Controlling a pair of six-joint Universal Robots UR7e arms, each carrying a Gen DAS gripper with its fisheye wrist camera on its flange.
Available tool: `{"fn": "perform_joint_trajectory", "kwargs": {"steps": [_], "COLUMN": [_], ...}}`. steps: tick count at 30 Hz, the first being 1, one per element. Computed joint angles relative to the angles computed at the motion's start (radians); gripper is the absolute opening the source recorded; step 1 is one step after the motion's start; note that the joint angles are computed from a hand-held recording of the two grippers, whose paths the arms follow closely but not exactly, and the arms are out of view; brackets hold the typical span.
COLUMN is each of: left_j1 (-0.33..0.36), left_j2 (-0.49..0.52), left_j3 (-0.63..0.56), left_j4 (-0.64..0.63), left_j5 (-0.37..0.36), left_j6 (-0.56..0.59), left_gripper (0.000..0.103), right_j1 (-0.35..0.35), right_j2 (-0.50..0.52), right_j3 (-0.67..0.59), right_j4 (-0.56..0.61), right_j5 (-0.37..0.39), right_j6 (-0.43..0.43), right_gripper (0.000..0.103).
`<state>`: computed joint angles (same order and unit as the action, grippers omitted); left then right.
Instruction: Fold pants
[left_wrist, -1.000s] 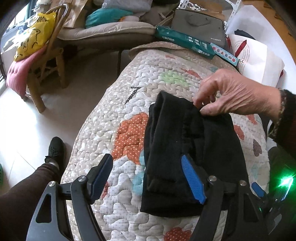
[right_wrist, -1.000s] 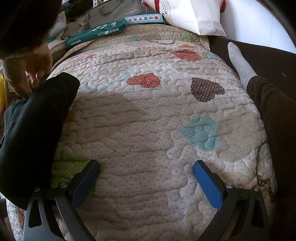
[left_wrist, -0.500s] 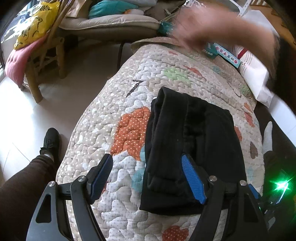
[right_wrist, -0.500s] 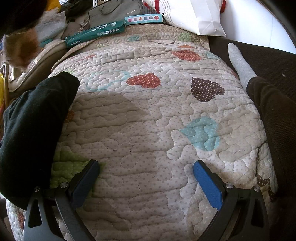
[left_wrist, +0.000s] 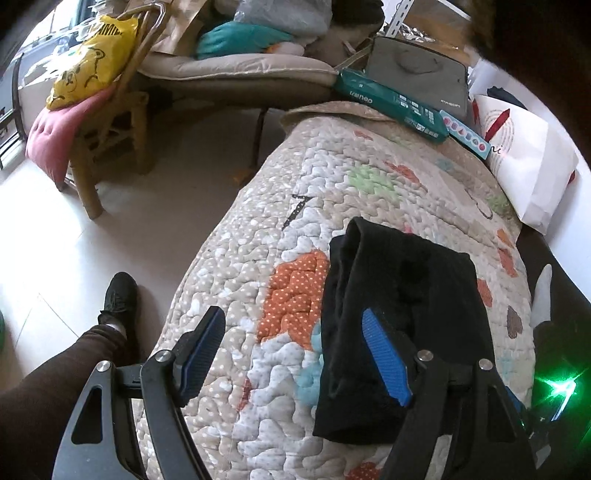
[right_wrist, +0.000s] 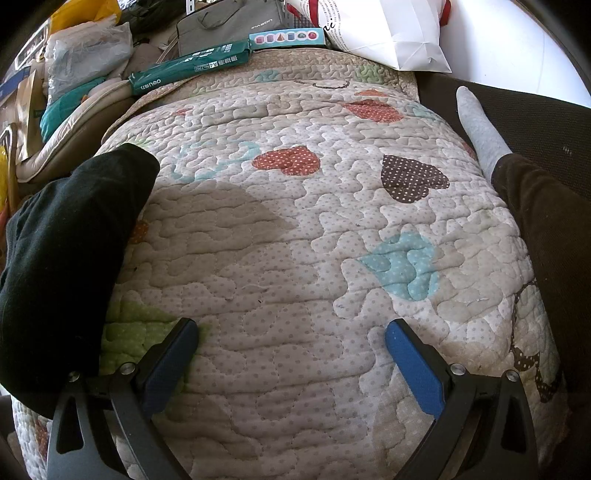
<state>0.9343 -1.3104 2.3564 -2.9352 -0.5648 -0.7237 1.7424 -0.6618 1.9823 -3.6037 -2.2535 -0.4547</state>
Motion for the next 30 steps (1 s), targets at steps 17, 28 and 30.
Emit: {"fn": "perform_joint_trajectory", "kwargs": {"steps": [17, 28, 30], "left_j1": [-0.048, 0.001, 0.034], "left_j2": [0.041, 0.01, 0.028], "left_j3": [0.037, -0.013, -0.049], "left_j4": [-0.053, -0.114, -0.088], "left_j5": [0.106, -0.116, -0.174], "left_j6": [-0.016, 0.103, 0.122], "left_gripper": [0.076, 0.077, 0.077], "right_j1": [0.0, 0.0, -0.001], "right_j2": [-0.001, 0.001, 0.002], "right_j3": [0.002, 0.003, 0.004], "right_j4": [-0.002, -0.008, -0.009], "right_j5": [0.001, 0.004, 0.006], "right_j6": [-0.001, -0.002, -0.002], "right_gripper": [0.103, 0.103, 0.103]}}
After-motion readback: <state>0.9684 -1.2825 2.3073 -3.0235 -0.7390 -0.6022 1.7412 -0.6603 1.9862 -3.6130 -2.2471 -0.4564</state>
